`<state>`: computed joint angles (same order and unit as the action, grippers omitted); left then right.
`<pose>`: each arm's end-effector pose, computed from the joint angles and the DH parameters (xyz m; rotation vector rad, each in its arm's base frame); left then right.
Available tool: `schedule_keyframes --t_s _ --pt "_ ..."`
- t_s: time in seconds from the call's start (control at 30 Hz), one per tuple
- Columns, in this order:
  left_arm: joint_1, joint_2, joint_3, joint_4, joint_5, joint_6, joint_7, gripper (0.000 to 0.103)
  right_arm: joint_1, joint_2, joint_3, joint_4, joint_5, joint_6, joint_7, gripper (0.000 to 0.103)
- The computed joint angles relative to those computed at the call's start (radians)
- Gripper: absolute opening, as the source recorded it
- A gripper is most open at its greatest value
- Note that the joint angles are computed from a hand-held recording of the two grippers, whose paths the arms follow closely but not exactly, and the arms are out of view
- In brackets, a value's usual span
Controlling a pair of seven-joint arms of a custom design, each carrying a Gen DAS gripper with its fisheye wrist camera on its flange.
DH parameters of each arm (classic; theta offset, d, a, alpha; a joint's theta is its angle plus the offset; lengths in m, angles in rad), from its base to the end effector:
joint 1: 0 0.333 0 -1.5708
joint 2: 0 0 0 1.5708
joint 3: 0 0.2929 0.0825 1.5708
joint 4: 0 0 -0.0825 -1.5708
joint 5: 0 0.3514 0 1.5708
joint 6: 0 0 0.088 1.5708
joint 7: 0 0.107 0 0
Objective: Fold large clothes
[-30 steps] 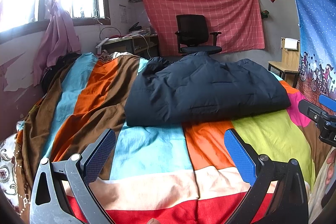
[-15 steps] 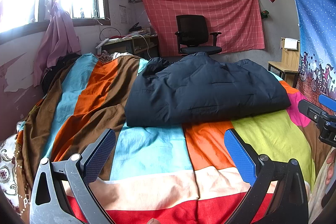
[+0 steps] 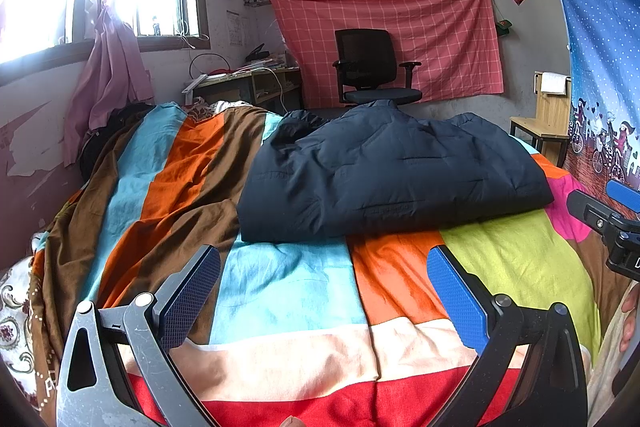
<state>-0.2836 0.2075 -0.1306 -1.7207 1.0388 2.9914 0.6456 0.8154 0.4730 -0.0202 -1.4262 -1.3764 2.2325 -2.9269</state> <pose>0.5487 -0.2998 0.5517 -1.1853 1.8278 -1.0537 0.5039 0.4754 0.4721 -1.2941 1.6323 -1.0974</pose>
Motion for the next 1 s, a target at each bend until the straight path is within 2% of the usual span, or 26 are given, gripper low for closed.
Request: schedule_keyframes --t_s 1.0 --pt "-0.003 0.0 0.002 0.001 0.016 -0.001 -0.017 0.101 0.001 0.0 -0.001 0.0 0.001 0.0 0.001 0.103"
